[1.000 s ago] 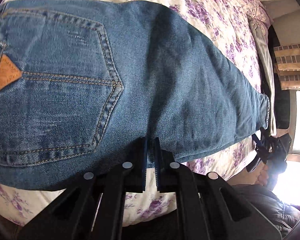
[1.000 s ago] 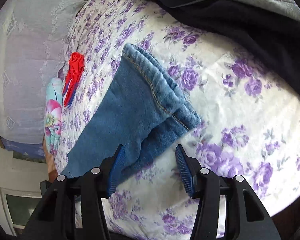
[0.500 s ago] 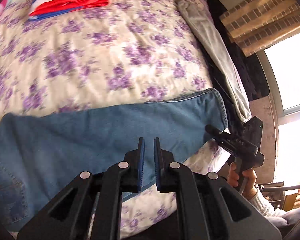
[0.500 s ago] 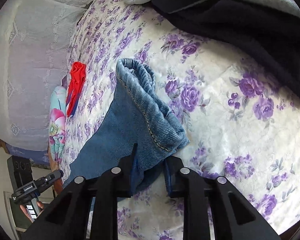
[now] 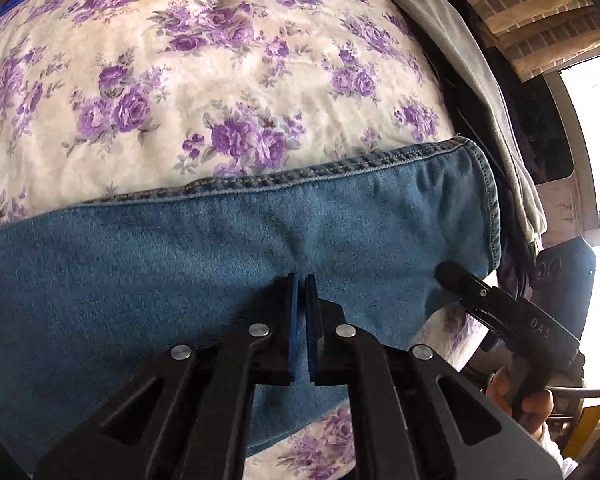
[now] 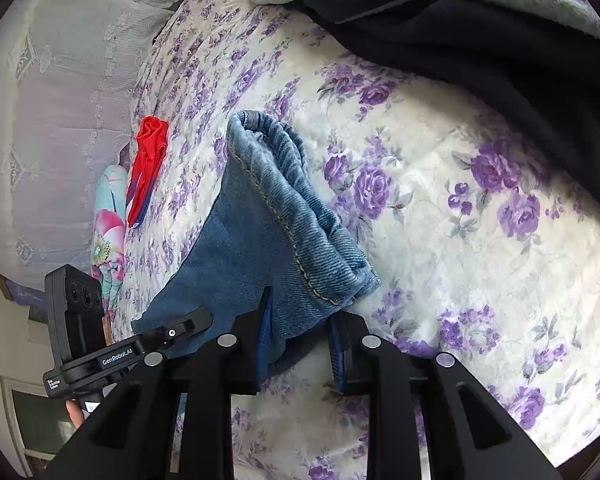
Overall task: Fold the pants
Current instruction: 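Fold the hems up toward the waistband held by the left gripper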
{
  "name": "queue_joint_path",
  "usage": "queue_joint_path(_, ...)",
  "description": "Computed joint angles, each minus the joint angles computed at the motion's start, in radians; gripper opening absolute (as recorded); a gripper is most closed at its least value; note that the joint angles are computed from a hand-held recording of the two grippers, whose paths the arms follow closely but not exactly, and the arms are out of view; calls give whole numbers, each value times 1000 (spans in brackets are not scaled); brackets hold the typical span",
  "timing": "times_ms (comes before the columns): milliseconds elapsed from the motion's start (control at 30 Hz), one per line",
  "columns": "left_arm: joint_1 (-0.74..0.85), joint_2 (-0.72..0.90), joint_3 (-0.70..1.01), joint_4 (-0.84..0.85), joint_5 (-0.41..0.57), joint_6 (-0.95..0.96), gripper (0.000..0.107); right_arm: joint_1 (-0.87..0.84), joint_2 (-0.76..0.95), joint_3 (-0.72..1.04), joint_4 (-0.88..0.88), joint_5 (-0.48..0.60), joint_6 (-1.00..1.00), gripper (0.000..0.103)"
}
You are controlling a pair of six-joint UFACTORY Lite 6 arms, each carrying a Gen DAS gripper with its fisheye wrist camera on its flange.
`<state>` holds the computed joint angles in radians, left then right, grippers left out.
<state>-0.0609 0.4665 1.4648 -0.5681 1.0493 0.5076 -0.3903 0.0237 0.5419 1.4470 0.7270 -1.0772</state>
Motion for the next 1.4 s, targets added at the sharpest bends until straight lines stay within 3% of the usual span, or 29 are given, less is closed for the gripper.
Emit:
queue_joint_path(167,-1,-160,-180,19,-18,77,4,52,-47,1,-43,-64,81,25)
queue_joint_path(333,49,-103,-122,-14,45,78,4,273,-235,61,-403,-267,424,21)
queue_joint_path(433,163,-127,-90,-30,117,88,4,365,-301,160,-596,-248,573,19)
queue_joint_path(567,441,-133,-14,-40,222,139,4,471,-283,331,-623,-157,592,18)
queue_joint_path(667,644,-119,40,45,199,153,4,662,-203,494,-770,-170,669,18)
queue_joint_path(767,820,32,186,77,247,158,4,864,-48,665,-923,-190,723,18)
queue_joint_path(900,879,105,238,108,235,126,4,1063,211,856,-1063,-190,737,18)
queue_joint_path(1133,891,141,206,74,214,146,4,1211,561,1030,-1203,-189,791,19)
queue_joint_path(1167,890,147,210,71,215,149,4,1214,573,1026,-1210,-193,800,21)
queue_joint_path(1233,889,161,224,64,224,153,4,1214,566,1029,-1173,-178,774,37)
queue_joint_path(1267,893,171,236,60,235,159,4,1207,567,1042,-1124,-141,732,54)
queue_joint_path(1300,898,182,248,56,245,164,4,1207,565,1059,-1105,-106,725,59)
queue_joint_path(1400,910,213,278,44,269,172,4,1190,517,1086,-1016,-19,669,59)
